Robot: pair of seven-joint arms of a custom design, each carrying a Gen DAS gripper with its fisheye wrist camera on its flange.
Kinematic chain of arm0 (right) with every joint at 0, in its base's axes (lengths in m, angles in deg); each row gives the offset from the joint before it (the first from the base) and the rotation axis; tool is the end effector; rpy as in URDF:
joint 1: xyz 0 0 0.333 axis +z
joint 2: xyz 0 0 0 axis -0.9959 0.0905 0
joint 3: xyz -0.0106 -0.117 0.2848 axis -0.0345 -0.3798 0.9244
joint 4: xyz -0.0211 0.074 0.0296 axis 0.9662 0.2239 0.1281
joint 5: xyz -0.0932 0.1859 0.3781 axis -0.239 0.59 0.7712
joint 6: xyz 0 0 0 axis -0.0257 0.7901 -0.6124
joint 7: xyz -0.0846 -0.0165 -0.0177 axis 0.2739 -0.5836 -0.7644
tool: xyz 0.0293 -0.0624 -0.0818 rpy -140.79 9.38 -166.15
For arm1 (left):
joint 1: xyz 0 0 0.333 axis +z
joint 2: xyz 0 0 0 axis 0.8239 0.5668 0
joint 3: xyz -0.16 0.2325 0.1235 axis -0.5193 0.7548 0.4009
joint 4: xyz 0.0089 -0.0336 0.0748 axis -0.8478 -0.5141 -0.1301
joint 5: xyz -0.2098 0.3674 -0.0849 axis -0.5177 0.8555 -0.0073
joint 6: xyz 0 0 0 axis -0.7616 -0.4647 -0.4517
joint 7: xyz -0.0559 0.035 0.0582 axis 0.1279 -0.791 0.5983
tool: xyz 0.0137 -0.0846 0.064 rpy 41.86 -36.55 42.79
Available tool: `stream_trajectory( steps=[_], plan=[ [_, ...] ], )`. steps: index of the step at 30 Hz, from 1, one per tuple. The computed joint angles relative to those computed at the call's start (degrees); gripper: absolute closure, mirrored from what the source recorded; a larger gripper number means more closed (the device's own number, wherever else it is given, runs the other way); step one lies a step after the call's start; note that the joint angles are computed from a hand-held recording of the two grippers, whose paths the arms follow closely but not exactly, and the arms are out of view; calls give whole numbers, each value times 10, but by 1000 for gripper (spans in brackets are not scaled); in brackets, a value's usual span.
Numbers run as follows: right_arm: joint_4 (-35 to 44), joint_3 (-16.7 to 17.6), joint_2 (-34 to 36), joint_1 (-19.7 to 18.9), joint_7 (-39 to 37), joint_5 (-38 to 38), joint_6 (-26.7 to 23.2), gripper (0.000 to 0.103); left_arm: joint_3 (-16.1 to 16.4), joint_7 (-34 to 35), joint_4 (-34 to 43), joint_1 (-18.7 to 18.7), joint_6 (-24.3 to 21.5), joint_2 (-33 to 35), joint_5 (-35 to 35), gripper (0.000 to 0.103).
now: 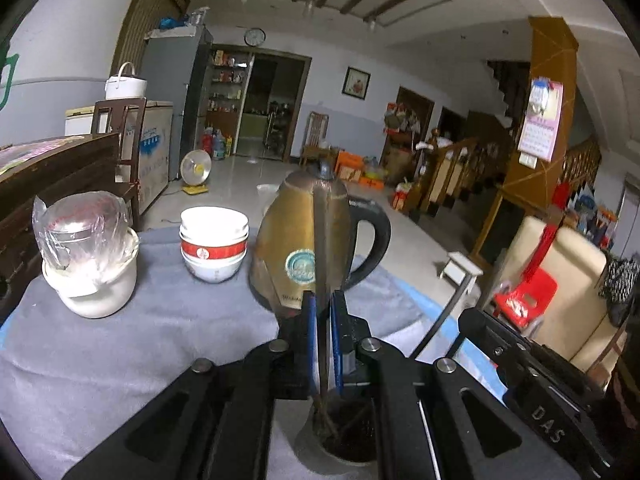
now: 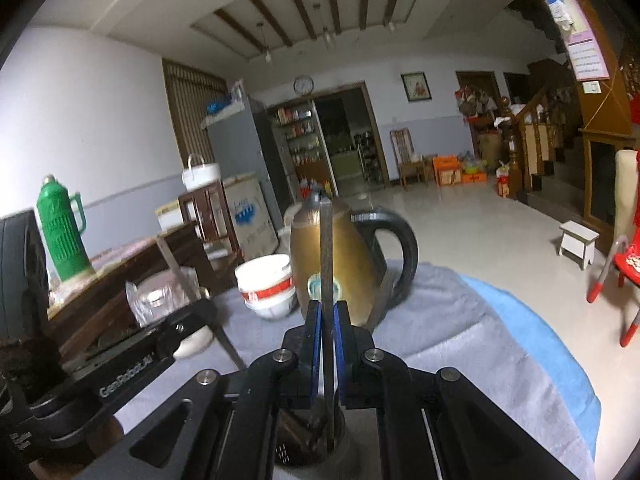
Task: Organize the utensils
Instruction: 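Open the left tool over the cup while the right tool releases its chopstick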
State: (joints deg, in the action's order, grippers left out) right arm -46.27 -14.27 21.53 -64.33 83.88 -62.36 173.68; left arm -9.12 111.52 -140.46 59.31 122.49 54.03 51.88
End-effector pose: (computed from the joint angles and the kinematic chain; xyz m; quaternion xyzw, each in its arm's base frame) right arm 0.5880 0.2536 0.6393 -0.6606 0.5109 -0.2138 0.5069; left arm 0.5568 -0.1799 0.6372 -0.6675 0.5297 -0.4193 0.3131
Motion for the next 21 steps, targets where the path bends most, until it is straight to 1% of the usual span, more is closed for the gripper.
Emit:
stream_trajectory(
  steps=[1, 2, 3, 4, 5, 6, 7, 9, 10, 12, 13, 14, 15, 16, 17, 19, 21],
  plan=[
    [-3, -1, -4, -5, 47, -50, -9, 94, 6, 11, -4, -6, -4, -7, -14, 74],
    [-7, -2, -9, -8, 71, -75, -15, 89, 8, 13, -12, -7, 2, -18, -22, 57],
    [-13, -2, -16, -11, 98, -100, -17, 73, 6, 4, -26, 0, 13, -36, -20, 52],
    [-20, -4, -22, -12, 111, -110, -14, 61, -2, -8, -37, 13, 23, -52, -15, 49],
    [-33, -7, -34, -10, 113, -102, -1, 29, -9, -17, -54, 26, 32, -76, -11, 48],
    [-45, -12, -44, -4, 106, -90, 16, 21, -14, -16, -67, 35, 33, -97, -14, 46],
    [-65, -15, -62, -3, 113, -97, 35, 21, -22, -22, -87, 50, 28, -130, -14, 44],
    [-84, -12, -86, -11, 153, -143, 37, 21, -40, -37, -124, 79, 17, -188, -15, 40],
    [-103, -26, -106, 5, 146, -133, 39, 21, -41, -40, -151, 85, 10, -224, -22, 37],
    [-131, -47, -137, 29, 142, -128, 34, 21, -35, -33, -193, 84, -10, -274, -42, 33],
    [-147, -58, -152, 45, 136, -124, 28, 21, -27, -26, -225, 75, -38, -311, -59, 30],
    [-162, -76, -167, 69, 121, -112, 19, 21, -23, -19, -241, 69, -58, -331, -74, 28],
    [-173, -92, -179, 92, 104, -98, 5, 21, -15, -9, -263, 58, -83, -354, -91, 28],
    [-180, -99, -186, 104, 95, -91, -11, 21, -6, 1, -290, 44, -118, -380, -112, 28],
    [-193, -109, -198, 123, 76, -79, -41, 21, -3, 9, -305, 39, -136, -393, -127, 28],
    [-207, -113, -208, 139, 50, -56, -82, 22, 5, 20, -346, 23, -186, -429, -163, 28],
    [-225, -110, -217, 147, 30, -32, -129, 25, -8, 14, -377, 27, -223, -462, -186, 28]
  ],
)
